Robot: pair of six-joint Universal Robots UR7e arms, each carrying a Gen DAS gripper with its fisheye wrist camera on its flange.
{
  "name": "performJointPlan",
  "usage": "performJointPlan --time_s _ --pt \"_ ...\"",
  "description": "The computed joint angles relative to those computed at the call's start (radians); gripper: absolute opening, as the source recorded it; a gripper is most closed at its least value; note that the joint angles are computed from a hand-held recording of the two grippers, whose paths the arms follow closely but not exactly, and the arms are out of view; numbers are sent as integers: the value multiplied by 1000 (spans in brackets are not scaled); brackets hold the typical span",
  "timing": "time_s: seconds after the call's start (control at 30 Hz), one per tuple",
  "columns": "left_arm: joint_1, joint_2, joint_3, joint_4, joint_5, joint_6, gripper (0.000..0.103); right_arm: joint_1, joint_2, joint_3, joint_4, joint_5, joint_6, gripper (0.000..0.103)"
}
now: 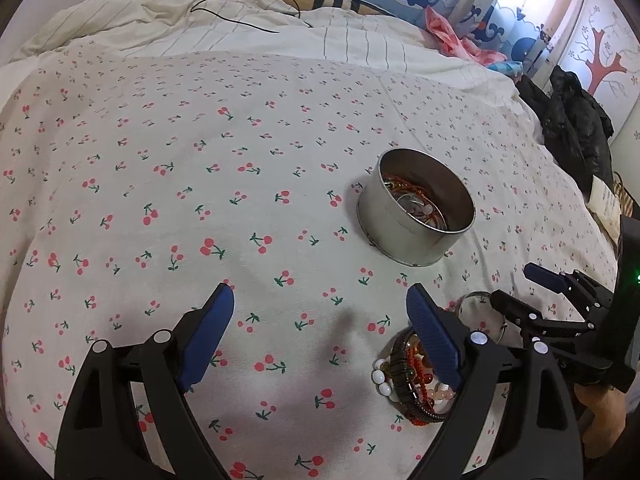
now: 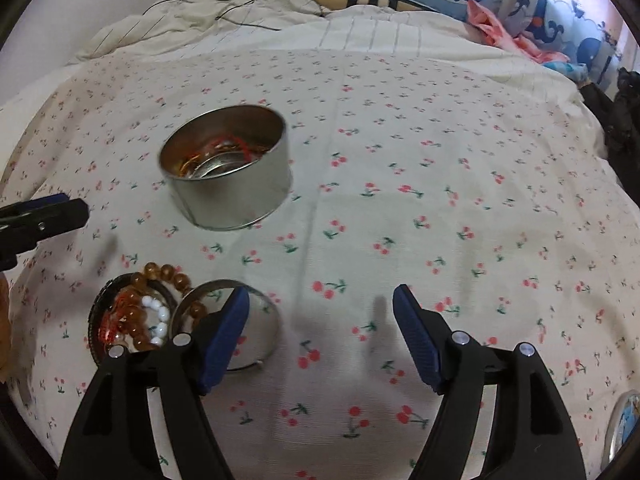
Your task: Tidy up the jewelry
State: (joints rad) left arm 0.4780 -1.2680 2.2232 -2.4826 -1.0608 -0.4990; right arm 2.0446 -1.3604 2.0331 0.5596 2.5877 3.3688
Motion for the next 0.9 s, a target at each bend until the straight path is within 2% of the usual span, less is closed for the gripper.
performJointPlan --time_s 0.33,0.9 --pt "-9 10 1 1 -1 21 84 5 11 -1 -29 -28 -53 71" --pt "-75 26 14 21 93 75 85 11 22 1 -32 -48 -69 71"
